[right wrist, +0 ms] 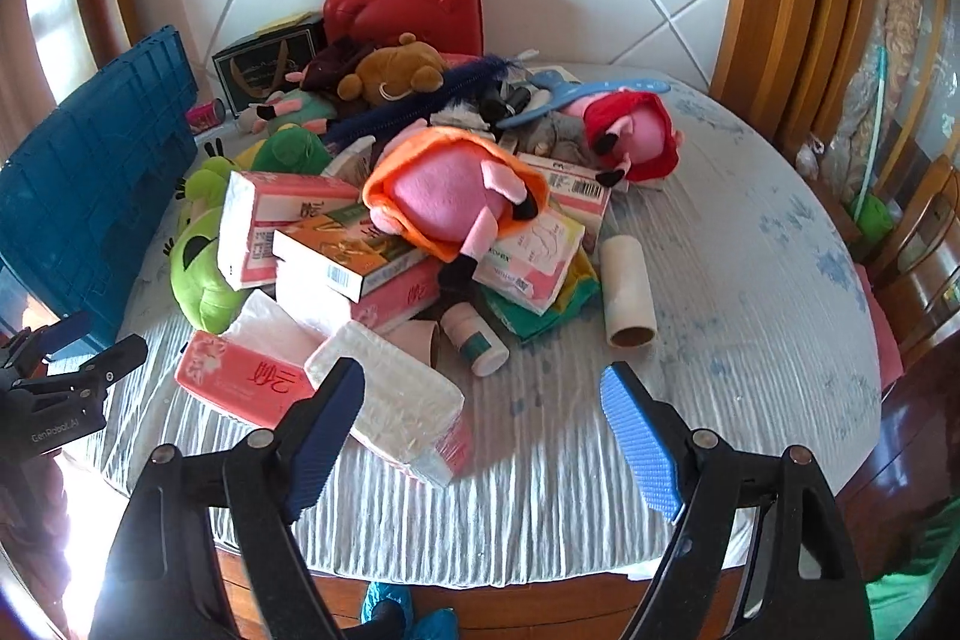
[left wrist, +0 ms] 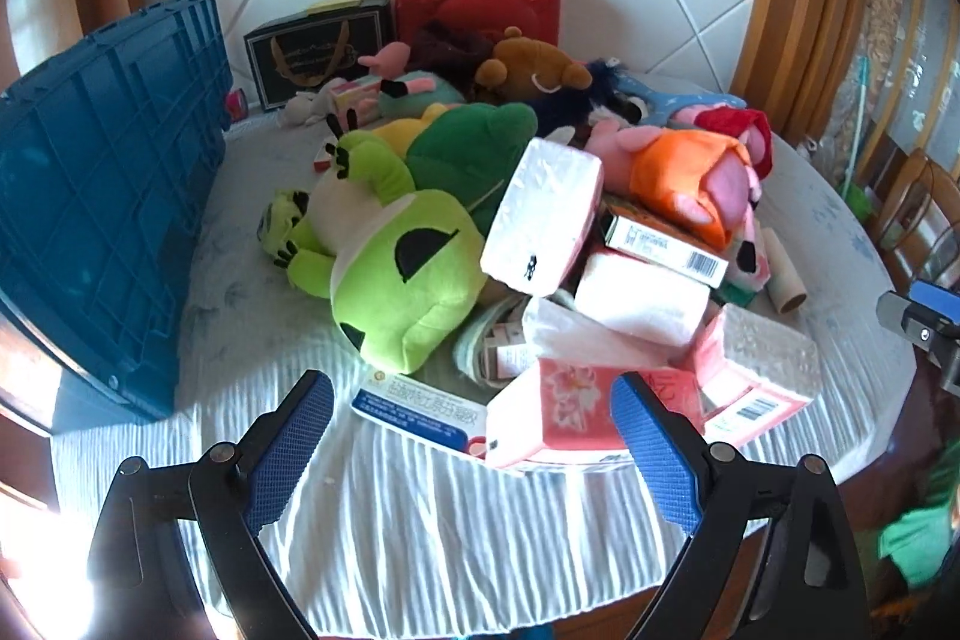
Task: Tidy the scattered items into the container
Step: 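Move both tools back over the cluttered table, then grasp the white wrapped tissue pack with right tool while left tool approaches pink tissue pack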
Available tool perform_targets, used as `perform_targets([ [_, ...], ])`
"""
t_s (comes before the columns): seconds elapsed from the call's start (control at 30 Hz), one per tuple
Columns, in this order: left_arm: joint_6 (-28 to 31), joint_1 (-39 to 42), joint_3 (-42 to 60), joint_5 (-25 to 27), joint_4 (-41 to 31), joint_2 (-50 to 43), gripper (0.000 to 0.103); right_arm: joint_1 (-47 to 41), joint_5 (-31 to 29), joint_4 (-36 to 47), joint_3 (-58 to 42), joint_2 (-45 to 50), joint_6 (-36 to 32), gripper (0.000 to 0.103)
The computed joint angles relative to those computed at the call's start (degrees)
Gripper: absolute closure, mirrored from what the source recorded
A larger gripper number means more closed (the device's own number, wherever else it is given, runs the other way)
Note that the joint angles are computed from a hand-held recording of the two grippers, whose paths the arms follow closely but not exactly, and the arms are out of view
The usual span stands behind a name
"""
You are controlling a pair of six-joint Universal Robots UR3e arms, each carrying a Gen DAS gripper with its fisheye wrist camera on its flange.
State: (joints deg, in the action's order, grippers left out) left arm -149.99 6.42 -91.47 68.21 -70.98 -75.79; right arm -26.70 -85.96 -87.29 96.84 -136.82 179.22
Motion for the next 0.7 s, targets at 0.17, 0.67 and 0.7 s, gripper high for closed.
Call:
perform_targets([
  [0.17, 1.99, 0.03, -4.44, 0.57, 1.88, -1.62, 0.008, 5.21, -0.89, -4.36, 7.6, 0.02, 6.54, 0.022],
  [0.67, 5.25, -4.33, -5.07, 0.5, 0.75, -3.16, 0.008, 12.75, -2.06, -9.43, 9.62, 6.93, 9.15, 0.022],
  [0.7, 4.72, -5.33, -5.02, 1.16, 0.85, -3.48, 0.008, 11.97, -1.18, -9.09, 9.77, 6.92, 7.68, 0.022],
])
